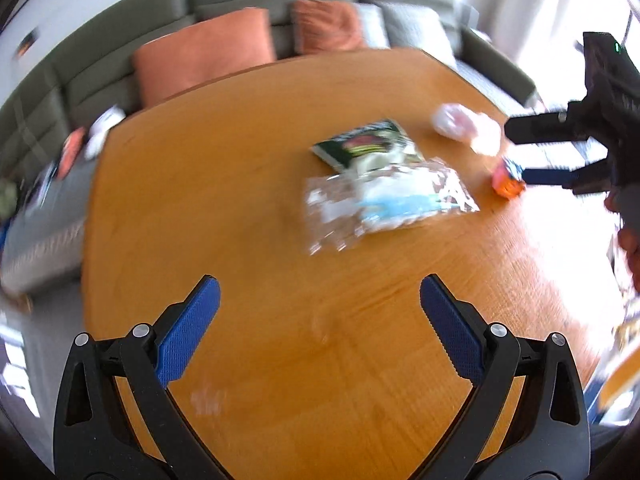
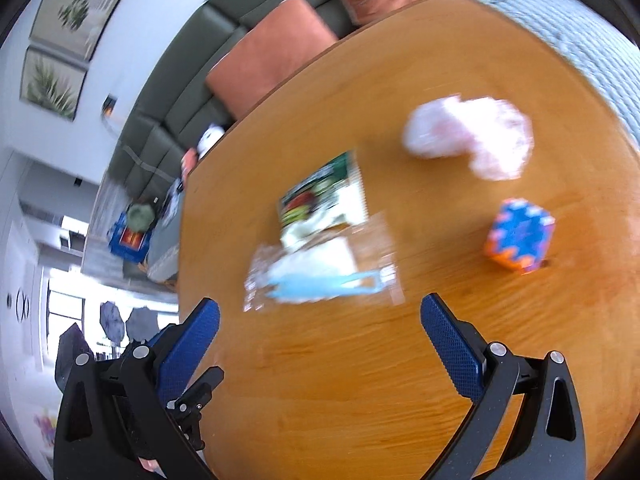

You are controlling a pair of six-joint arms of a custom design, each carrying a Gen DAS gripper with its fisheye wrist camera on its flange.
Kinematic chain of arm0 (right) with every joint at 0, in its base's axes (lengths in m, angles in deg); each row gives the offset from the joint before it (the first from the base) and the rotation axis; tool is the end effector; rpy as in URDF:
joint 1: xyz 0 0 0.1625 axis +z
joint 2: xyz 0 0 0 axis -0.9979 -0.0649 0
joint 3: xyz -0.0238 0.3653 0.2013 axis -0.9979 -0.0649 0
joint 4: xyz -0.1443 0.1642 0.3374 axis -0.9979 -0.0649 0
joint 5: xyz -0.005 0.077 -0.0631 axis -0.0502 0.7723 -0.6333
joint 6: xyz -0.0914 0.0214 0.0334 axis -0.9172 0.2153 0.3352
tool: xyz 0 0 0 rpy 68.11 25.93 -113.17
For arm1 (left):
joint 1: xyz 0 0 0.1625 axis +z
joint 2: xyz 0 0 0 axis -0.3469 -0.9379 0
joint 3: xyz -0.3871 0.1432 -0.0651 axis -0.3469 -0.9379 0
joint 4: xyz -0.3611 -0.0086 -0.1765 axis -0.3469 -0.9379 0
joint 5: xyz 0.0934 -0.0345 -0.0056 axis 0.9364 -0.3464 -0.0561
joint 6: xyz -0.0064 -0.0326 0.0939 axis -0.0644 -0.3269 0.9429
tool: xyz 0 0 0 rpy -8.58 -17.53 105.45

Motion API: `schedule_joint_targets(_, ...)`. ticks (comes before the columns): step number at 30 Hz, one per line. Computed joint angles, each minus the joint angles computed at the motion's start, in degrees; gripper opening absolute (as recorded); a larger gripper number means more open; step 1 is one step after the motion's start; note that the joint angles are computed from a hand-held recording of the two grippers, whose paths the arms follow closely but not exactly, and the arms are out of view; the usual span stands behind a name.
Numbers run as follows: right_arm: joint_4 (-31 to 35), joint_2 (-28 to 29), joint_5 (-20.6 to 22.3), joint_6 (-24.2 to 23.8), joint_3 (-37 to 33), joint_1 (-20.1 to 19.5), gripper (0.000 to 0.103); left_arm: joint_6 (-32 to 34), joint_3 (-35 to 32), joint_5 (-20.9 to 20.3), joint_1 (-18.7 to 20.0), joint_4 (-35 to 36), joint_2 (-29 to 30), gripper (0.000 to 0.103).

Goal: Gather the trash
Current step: 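Move both tools back over the table, then grasp the clear bag with blue fork with the left tool while the right tool grasps the toy cube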

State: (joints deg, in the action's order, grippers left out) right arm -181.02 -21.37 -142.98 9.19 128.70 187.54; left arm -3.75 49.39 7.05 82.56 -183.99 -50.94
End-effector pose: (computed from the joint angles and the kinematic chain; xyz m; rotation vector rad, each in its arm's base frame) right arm 0.2168 -0.6402 0.2008 -0.6297 -2.6594 1.0206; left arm -0.1982 -0.7580 0.2015 1.2740 2.3509 -0.1856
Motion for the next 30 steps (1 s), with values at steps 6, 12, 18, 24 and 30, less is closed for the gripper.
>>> schedule_joint_targets(6,-1.8,-4.3,-1.7,2.7,4.4,-2.6,0.1,4.5,-10.3,-0.5,-0.8,8.6,8.1,0.097)
schedule_joint_targets(12,-1.1,-6.7,-3.8,6.8,6.8,-4.8,0.1,7.5,-20.6,1.0,-0.8,16.3,16.0,0.097)
schedule_joint_targets(18,2.8,-5.4,-4.4,8.7,4.7,-6.5,0.1,7.4,-29.7,0.9,-0.3,23.2,21.9,0.097)
schedule_joint_targets(24,8.1,-2.4,-5.9,9.6,0.5,-7.1,0.1,5.2,-33.3,0.6,0.1,27.0,24.2,0.097)
schedule_joint_targets(30,13.3,-0.6,-7.7,10.3,-2.4,-7.1,0.084,2.5,-31.7,-0.3,0.4,27.0,23.1,0.077)
